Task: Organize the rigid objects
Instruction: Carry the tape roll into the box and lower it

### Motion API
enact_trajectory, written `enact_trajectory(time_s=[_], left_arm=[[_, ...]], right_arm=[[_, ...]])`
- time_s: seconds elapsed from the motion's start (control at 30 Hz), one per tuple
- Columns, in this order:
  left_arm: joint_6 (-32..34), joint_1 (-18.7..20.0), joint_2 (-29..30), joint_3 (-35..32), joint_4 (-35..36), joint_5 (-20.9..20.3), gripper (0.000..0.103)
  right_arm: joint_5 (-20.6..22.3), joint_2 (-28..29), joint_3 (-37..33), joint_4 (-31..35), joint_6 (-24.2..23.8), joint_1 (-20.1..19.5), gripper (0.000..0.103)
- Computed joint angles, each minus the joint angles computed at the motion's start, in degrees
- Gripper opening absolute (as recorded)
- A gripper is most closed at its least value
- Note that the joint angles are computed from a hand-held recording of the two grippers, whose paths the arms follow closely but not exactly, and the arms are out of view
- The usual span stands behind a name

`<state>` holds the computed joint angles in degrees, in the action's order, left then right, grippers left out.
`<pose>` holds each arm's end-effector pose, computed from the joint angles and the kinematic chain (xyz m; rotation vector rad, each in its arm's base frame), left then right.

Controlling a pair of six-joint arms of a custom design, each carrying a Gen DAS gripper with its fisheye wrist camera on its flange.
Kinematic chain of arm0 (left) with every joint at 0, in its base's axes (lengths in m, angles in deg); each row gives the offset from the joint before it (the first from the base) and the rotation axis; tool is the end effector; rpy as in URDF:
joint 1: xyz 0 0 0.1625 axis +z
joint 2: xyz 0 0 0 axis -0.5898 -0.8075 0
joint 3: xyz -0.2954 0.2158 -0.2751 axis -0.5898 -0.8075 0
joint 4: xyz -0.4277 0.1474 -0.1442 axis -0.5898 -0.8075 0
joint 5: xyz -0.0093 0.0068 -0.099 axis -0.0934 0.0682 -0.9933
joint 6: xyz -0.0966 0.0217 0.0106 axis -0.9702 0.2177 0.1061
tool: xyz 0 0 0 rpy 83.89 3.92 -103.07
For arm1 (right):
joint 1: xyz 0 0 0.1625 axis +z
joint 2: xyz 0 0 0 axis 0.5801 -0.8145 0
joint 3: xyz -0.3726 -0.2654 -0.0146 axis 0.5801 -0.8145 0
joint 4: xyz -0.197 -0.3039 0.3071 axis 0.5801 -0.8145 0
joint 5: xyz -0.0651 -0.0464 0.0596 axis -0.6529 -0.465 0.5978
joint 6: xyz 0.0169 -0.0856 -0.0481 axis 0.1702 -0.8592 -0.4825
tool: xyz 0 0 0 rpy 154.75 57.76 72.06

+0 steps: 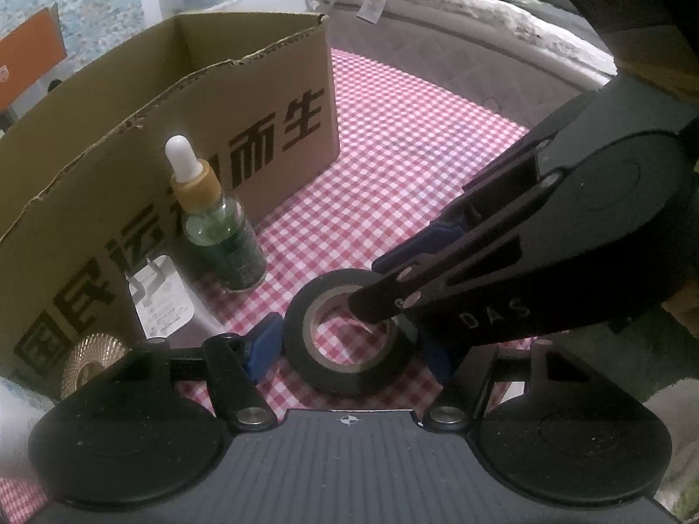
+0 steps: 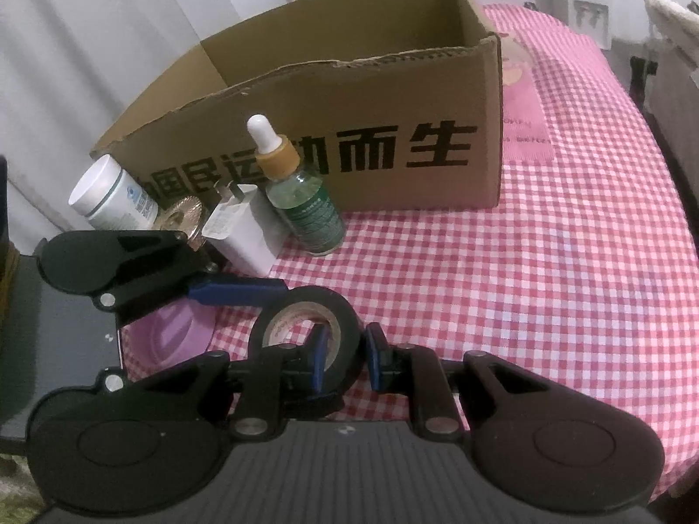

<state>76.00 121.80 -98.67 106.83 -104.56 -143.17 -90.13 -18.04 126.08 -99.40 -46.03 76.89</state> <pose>0.0997 -0.7529 0.2897 1.7642 2.1983 -0.0716 0.3538 -0.6682 -0.1482 0.0150 -2.5429 0.8570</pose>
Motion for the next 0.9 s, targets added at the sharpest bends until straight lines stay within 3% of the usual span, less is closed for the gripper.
enact_trajectory(time_s=[0.13,0.3,0.47,0.6,0.73,0.9], left_arm=[[0.0,0.0,-1.3,0.9,-0.6,-1.5,0.066],[0.1,-0.2,-4.3,1.7,-1.4,-6.7,0.066],[0.3,-0.7,-6.9,1.7,-4.4,-12.2,0.066],[-0.6,-1.3,-6.7,-0.5,-7.2,-14.7,0.066],[-3.5,-2.0,-3.8,-5.3,-7.1,-13.8,0.066],[-10.7,-3.1,3.8,-16.6,0.0,-7.3,0.066]], right_arm=[[-1.1,0.3,-0.4,-0.4,-0.2,0.6,0.021],[-3.6,-0.2,-0.1,-3.1,-1.6,3.0,0.021],[-6.9,0.3,-2.9,-7.6,-9.3,6.3,0.021],[-6.5,0.9,-7.0,-9.5,-17.2,7.5,0.021],[-3.5,2.0,-12.8,-7.2,-22.1,7.0,0.021],[2.7,3.3,-21.9,5.8,-19.8,3.8,0.021]])
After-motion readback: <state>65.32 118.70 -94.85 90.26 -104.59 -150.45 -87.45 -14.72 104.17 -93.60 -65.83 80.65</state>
